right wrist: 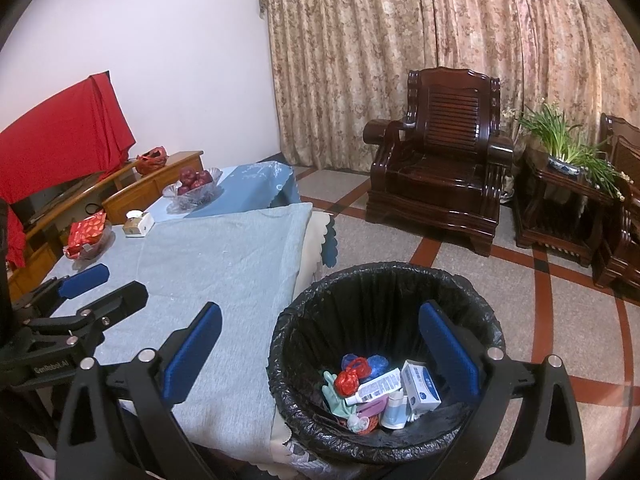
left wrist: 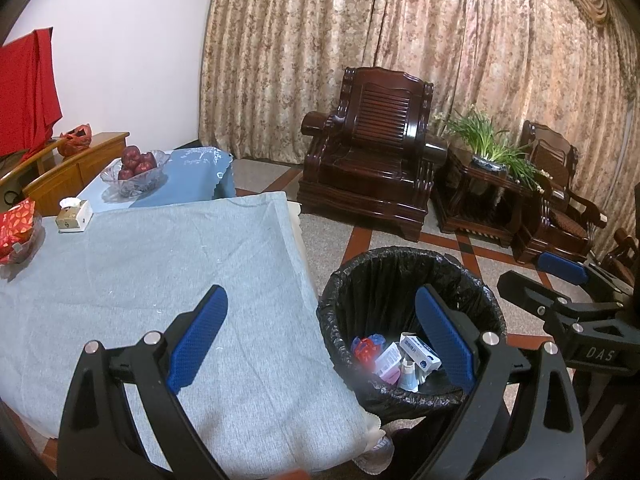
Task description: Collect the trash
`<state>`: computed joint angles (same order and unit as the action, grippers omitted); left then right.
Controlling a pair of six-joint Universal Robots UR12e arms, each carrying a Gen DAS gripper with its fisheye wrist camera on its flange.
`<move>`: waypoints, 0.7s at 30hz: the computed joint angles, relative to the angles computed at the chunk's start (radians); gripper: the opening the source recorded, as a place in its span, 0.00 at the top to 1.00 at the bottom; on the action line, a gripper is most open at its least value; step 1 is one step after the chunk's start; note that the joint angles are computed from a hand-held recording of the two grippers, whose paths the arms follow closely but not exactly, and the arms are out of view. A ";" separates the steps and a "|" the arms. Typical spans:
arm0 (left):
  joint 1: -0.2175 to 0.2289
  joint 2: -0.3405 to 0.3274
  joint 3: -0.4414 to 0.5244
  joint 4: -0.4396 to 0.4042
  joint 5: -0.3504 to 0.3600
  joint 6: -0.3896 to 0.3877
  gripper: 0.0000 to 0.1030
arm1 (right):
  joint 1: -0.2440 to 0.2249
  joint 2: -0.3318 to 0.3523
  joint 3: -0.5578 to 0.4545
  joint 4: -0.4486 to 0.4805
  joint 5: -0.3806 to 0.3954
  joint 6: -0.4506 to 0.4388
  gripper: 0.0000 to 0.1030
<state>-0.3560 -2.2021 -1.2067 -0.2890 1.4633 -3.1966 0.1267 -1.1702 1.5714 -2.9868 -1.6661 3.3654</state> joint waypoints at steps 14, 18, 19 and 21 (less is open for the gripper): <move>0.000 0.001 0.002 -0.005 -0.001 0.000 0.10 | 0.002 0.000 0.001 0.001 0.000 0.003 0.06; 0.000 0.000 0.003 -0.005 0.000 0.000 0.10 | 0.005 0.001 0.003 -0.001 -0.002 0.006 0.06; 0.000 0.001 0.003 -0.006 0.000 0.001 0.10 | 0.006 0.001 0.003 -0.001 -0.002 0.007 0.06; 0.000 0.001 0.003 -0.007 -0.001 0.001 0.10 | 0.005 0.001 0.003 0.000 -0.001 0.006 0.06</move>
<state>-0.3559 -2.2008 -1.2036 -0.2961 1.4619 -3.1953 0.1318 -1.1694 1.5744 -2.9872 -1.6672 3.3712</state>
